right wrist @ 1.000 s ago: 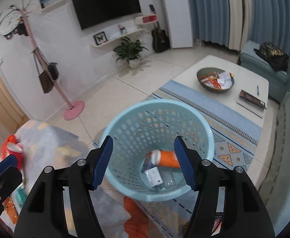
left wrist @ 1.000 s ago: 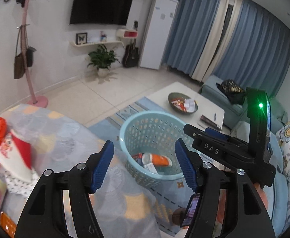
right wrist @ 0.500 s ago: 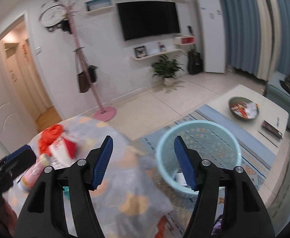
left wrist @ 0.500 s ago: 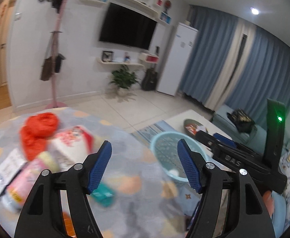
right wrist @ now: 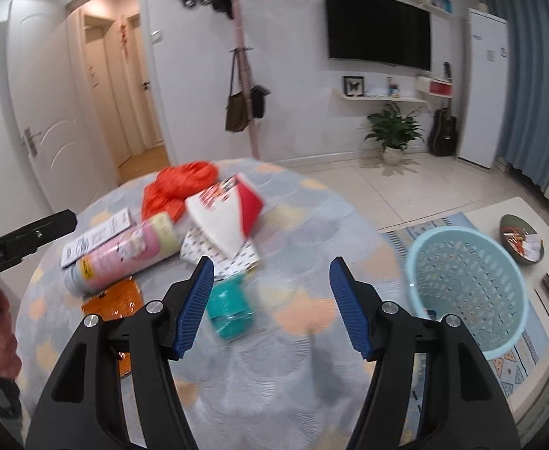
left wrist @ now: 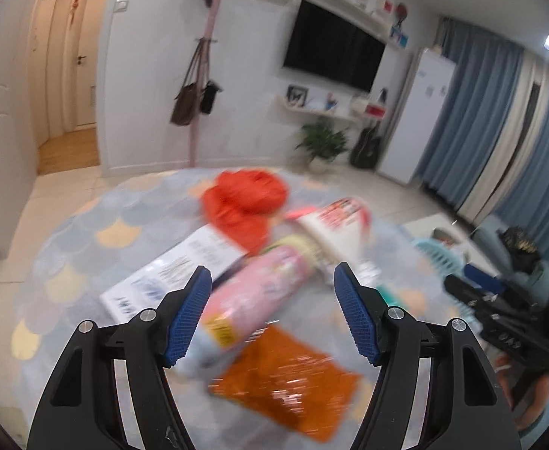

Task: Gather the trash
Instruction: 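Return both grippers to the table and approach the pink bottle and teal cup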

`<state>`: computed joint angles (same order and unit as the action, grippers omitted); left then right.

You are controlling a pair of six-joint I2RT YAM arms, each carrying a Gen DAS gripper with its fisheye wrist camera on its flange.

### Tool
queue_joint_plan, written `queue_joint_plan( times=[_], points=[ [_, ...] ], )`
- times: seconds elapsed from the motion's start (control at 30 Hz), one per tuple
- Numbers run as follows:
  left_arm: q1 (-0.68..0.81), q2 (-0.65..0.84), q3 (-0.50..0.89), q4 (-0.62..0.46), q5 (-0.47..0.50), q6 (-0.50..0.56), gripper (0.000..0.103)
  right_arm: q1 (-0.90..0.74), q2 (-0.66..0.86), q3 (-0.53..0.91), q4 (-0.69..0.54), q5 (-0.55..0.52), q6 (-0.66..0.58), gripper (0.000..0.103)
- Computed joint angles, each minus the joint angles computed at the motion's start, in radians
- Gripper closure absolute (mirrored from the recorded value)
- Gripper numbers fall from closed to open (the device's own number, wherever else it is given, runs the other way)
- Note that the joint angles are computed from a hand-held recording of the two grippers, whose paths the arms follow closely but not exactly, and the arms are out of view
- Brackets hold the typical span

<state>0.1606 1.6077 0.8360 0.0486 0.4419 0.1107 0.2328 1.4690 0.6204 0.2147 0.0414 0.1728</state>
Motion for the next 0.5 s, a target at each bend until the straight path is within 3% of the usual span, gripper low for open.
queue_joint_plan(
  times=[0.2,0.5],
  points=[
    [0.022,0.144,0.1,-0.104,0.024,0.108,0.045,0.056,0.149,0.036,0.061,0.017,-0.011,0.043],
    [-0.045,0.193,0.12,-0.083,-0.112,0.164,0.045,0.074,0.19,0.064,0.032,0.043,-0.034,0.043]
  ],
)
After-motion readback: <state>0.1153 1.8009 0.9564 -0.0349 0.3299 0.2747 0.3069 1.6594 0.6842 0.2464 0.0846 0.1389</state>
